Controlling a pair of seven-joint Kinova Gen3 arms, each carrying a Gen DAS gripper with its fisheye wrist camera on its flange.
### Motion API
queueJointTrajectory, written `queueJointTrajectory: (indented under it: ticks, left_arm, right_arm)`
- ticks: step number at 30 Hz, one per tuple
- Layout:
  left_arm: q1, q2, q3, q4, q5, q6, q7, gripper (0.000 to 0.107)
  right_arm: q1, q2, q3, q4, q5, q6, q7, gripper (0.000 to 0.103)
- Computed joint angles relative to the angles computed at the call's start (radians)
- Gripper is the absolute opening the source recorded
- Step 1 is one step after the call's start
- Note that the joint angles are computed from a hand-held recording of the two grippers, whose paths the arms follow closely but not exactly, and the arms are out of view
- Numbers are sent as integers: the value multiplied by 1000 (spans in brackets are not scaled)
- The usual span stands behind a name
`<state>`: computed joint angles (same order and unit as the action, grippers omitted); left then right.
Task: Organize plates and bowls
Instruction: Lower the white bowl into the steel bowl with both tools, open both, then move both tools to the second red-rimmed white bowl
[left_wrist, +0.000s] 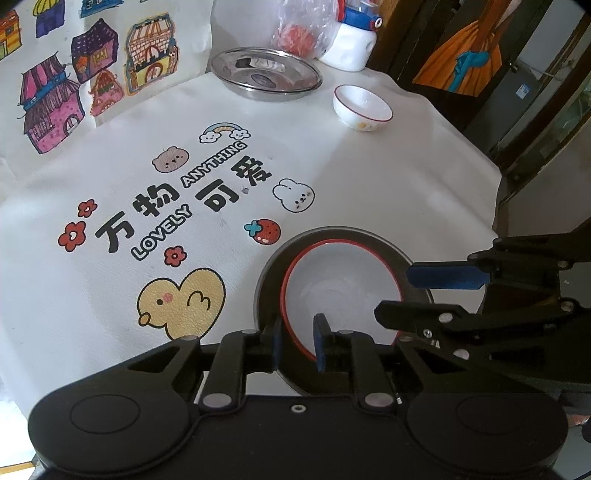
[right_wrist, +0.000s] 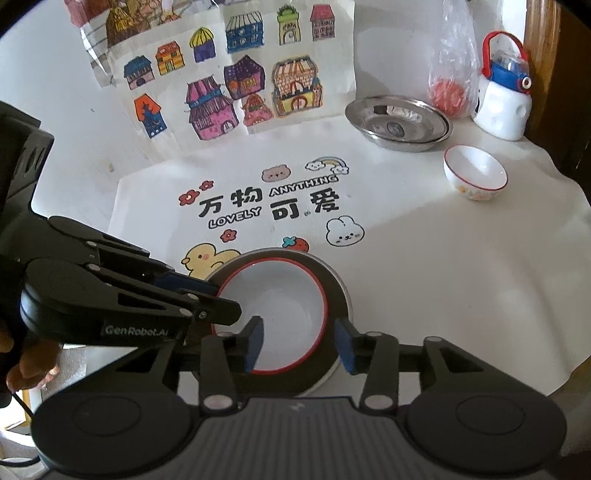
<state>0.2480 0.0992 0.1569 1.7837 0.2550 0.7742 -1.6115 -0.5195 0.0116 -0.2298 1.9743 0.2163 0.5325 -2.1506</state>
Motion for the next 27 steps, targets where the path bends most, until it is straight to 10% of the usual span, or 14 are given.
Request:
queueJointTrajectory:
  ticks: [15,27]
  left_arm:
    - [30,-83,10,31,-93,-110,70,63]
    - [105,-44,30,-12,-319,-220,289,96]
  right_arm:
    - [101,-143,-20,120,17,-129,-36,99]
    - [347,-198,-145,198,193,-256,-183,103]
